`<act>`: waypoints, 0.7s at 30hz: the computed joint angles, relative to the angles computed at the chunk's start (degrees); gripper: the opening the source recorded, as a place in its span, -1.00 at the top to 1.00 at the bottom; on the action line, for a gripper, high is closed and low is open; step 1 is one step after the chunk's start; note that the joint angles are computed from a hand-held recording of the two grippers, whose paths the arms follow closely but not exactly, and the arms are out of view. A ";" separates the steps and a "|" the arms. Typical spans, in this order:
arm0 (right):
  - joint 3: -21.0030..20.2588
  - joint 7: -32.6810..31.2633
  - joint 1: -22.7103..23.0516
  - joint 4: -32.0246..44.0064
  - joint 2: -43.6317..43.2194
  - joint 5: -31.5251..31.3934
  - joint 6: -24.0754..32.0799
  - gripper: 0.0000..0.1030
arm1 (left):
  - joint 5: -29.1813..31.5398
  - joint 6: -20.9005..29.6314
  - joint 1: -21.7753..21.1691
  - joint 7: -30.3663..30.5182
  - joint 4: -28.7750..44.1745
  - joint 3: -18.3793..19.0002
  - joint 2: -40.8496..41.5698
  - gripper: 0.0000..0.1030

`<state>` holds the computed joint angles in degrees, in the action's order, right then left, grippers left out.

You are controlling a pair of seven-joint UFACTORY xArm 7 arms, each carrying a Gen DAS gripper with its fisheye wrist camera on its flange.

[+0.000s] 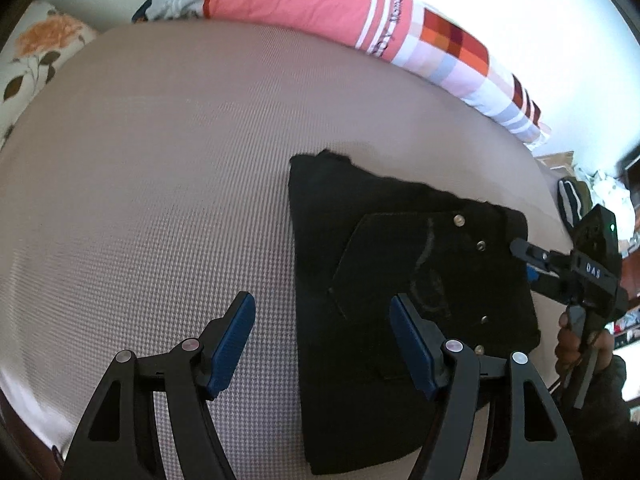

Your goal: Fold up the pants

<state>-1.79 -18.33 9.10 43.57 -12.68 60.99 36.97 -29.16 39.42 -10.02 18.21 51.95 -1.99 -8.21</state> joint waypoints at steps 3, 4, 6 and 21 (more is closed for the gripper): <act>0.25 1.36 0.07 -0.02 -0.58 0.26 -0.16 0.79 | 0.39 -0.47 -0.07 0.00 -0.11 -0.20 0.38 -0.36; 0.46 2.02 0.25 -0.51 -1.78 0.82 -0.93 0.80 | -0.02 -0.43 -0.17 0.34 -0.03 -0.17 0.41 -0.36; 1.45 5.51 0.28 -1.48 -5.36 -2.44 -2.65 0.82 | -0.78 -0.49 -0.36 0.78 0.33 -0.21 0.41 -0.36; -0.21 27.25 -0.04 -10.51 -11.19 -22.83 -9.52 0.60 | 3.94 -2.87 -2.14 0.30 3.74 -2.90 6.14 -0.36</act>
<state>-2.00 8.92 9.06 33.06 -23.87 38.16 27.45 -25.22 36.56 -12.16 18.50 55.69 -4.89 -2.07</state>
